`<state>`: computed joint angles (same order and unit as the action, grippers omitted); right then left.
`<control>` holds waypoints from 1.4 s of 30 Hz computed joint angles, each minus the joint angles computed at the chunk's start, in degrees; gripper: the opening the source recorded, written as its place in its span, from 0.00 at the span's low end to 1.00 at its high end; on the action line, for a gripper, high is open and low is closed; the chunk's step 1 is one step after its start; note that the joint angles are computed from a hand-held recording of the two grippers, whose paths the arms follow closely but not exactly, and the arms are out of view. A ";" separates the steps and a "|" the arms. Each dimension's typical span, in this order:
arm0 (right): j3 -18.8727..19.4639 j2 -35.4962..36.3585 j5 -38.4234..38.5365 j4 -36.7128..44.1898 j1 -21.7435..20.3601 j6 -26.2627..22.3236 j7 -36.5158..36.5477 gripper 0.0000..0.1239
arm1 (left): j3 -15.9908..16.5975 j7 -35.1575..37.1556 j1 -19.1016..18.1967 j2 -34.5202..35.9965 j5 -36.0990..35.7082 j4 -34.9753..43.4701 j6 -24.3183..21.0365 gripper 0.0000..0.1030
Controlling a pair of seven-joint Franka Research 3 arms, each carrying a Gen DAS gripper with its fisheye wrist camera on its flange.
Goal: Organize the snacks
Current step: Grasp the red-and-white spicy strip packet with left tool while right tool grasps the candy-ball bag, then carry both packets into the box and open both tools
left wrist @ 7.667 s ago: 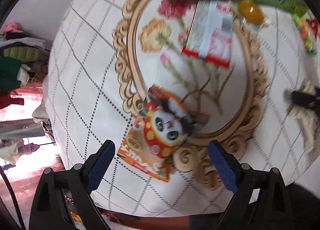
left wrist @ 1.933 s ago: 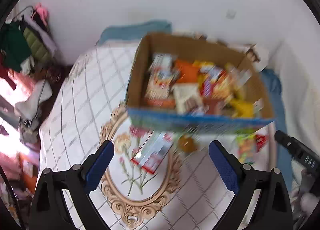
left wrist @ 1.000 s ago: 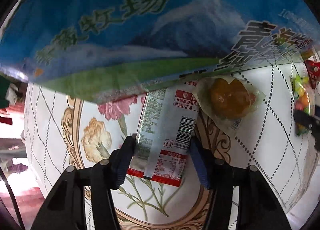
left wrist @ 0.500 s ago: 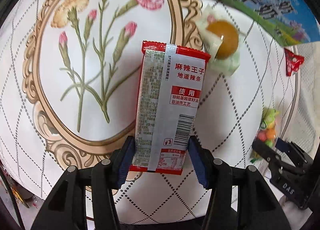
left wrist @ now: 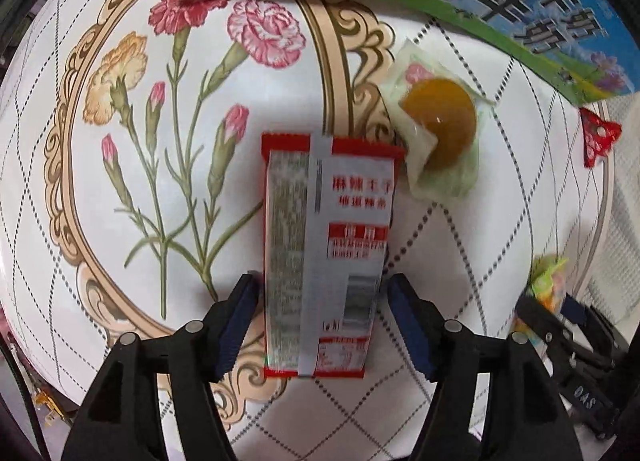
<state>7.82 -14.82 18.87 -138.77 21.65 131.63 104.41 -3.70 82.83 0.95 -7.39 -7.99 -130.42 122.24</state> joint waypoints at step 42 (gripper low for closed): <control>-1.00 21.01 -5.14 43.56 0.73 5.08 -2.19 0.44 | 1.74 7.31 3.25 8.70 1.04 34.49 -0.70 0.42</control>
<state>6.82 6.19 13.73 -95.20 22.38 136.71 102.22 -1.97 90.15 4.20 1.31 -6.95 -95.92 121.54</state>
